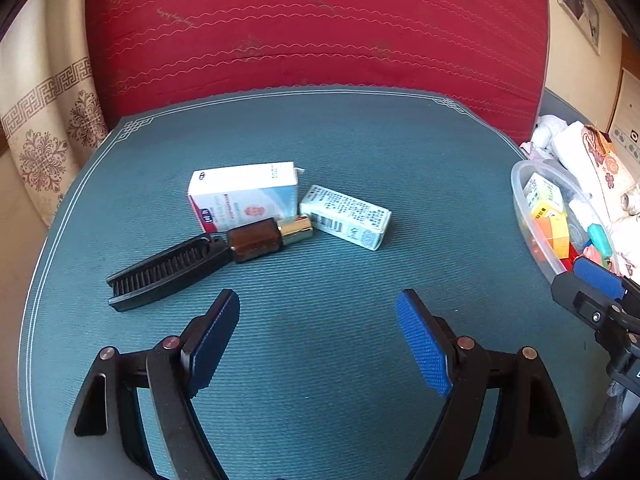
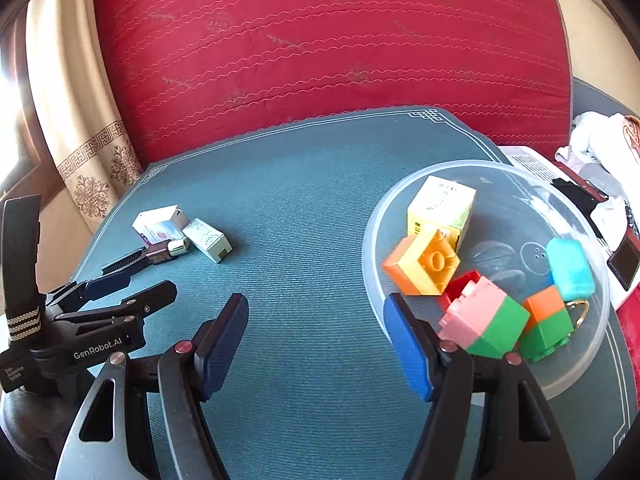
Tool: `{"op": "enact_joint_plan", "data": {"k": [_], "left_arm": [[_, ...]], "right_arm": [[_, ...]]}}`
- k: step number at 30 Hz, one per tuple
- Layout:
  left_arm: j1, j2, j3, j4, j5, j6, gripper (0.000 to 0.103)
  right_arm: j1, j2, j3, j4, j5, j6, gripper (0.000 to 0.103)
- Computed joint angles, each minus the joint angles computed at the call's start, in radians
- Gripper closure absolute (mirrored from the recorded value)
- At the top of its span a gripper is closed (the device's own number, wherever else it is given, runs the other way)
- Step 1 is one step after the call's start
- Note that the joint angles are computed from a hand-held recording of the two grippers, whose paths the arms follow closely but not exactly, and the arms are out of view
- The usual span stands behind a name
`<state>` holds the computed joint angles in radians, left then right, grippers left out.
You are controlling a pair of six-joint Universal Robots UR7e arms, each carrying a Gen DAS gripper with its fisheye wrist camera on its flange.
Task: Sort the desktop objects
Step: 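Withdraw both open tools from the bowl toward the remaining items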
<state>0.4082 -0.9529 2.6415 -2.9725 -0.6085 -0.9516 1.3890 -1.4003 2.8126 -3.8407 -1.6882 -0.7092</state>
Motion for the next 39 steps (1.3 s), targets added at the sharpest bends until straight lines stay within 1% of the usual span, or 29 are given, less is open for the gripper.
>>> {"op": "enact_joint_plan", "data": {"k": [2, 5, 11, 13, 15, 18, 20, 22, 24, 25, 26, 29, 32, 34, 36, 37, 39], "left_arm": [[0.014, -0.023, 0.015, -0.005, 0.003, 0.013, 0.019], [0.040, -0.053, 0.041, -0.051, 0.005, 0.066, 0.019], [0.069, -0.135, 0.065, 0.011, 0.077, 0.100, 0.019], [0.087, -0.157, 0.064, 0.025, 0.104, 0.125, 0.019], [0.111, -0.178, 0.064, 0.029, 0.115, 0.156, 0.019], [0.150, -0.182, 0.065, -0.035, 0.125, 0.252, 0.019], [0.177, -0.167, 0.058, -0.090, 0.128, 0.337, 0.019], [0.205, -0.157, 0.053, -0.165, 0.108, 0.439, 0.019], [0.243, -0.141, 0.048, -0.294, 0.048, 0.573, 0.019], [0.258, -0.140, 0.045, -0.324, 0.020, 0.612, 0.019], [0.275, -0.136, 0.038, -0.343, 0.007, 0.650, 0.019], [0.301, -0.115, 0.021, -0.355, 0.007, 0.733, 0.019], [0.325, -0.111, 0.004, -0.336, -0.010, 0.780, 0.019], [0.341, -0.109, -0.006, -0.310, -0.020, 0.790, 0.019], [0.365, -0.104, -0.011, -0.344, -0.041, 0.808, 0.019], [0.360, -0.114, -0.003, -0.330, -0.054, 0.776, 0.019], [0.367, -0.116, -0.002, -0.344, -0.062, 0.759, 0.019]], "right_arm": [[0.012, 0.016, -0.002, -0.004, -0.007, 0.002, 0.029], [0.023, 0.040, -0.004, -0.011, -0.016, 0.000, 0.029], [0.032, 0.084, -0.009, -0.018, -0.030, -0.004, 0.029], [0.036, 0.099, -0.011, -0.024, -0.033, -0.003, 0.029], [0.039, 0.109, -0.011, -0.028, -0.033, -0.004, 0.029], [0.045, 0.124, -0.011, -0.035, -0.036, -0.006, 0.029], [0.049, 0.130, -0.013, -0.034, -0.041, -0.002, 0.029], [0.050, 0.134, -0.014, -0.033, -0.044, -0.001, 0.029], [0.052, 0.146, -0.017, -0.039, -0.049, 0.000, 0.029], [0.052, 0.150, -0.018, -0.040, -0.052, 0.001, 0.029], [0.053, 0.154, -0.019, -0.042, -0.055, 0.003, 0.029], [0.053, 0.162, -0.023, -0.040, -0.061, 0.007, 0.029], [0.055, 0.174, -0.026, -0.045, -0.067, 0.010, 0.029], [0.055, 0.181, -0.030, -0.045, -0.070, 0.014, 0.029], [0.055, 0.191, -0.034, -0.046, -0.073, 0.019, 0.029], [0.055, 0.196, -0.035, -0.046, -0.073, 0.021, 0.029], [0.060, 0.210, -0.039, -0.052, -0.078, 0.025, 0.029]]}}
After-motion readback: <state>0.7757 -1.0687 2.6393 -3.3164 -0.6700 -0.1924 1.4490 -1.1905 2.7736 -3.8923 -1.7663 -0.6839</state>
